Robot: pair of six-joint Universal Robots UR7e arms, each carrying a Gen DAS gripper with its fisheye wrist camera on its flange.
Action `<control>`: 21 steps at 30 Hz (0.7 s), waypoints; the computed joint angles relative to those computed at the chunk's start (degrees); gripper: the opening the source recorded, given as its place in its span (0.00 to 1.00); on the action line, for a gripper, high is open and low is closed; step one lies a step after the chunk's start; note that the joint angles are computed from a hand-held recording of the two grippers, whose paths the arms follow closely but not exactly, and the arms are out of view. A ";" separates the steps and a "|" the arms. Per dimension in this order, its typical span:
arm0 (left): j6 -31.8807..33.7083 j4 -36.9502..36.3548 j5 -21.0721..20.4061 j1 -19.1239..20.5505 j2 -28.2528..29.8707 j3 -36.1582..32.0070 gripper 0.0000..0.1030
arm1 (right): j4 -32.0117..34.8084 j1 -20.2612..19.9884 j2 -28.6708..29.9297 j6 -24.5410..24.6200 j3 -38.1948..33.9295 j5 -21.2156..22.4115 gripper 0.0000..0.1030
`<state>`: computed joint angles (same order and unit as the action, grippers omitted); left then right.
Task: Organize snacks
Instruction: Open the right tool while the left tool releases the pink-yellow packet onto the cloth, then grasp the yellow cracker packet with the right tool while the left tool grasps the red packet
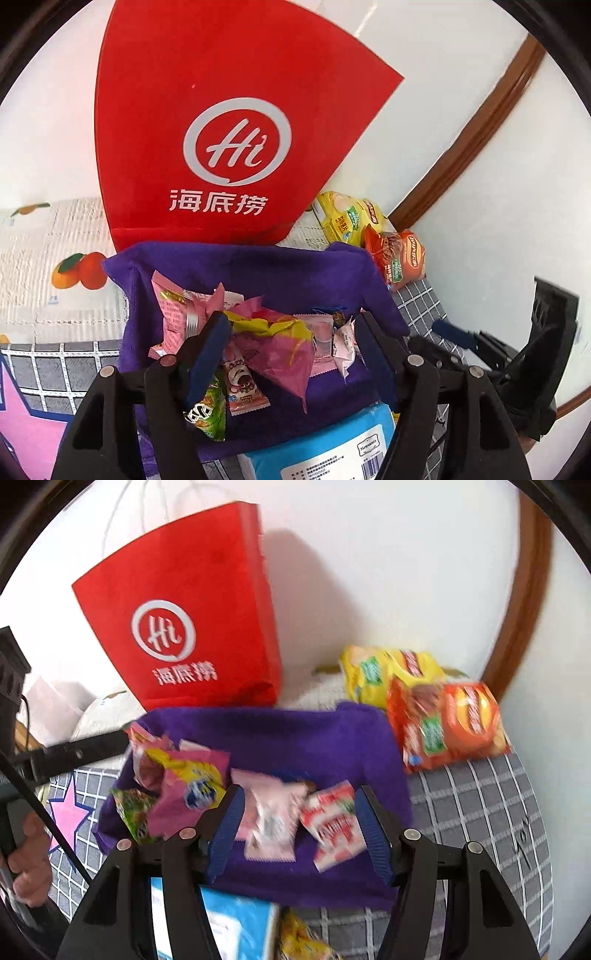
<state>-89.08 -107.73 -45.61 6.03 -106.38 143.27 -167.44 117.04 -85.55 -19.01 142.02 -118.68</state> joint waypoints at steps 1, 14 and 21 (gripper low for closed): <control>0.53 -0.92 -0.12 -0.02 0.11 0.03 0.67 | 0.71 -0.43 -0.77 0.42 0.35 -0.11 0.60; 3.03 -3.73 -0.82 -2.93 2.62 -1.16 0.67 | 10.57 -10.07 -20.08 -5.36 12.12 5.90 0.59; 3.44 -4.38 -1.05 -2.68 3.04 -1.12 0.67 | 9.62 -16.79 -18.73 -6.20 14.07 9.10 0.51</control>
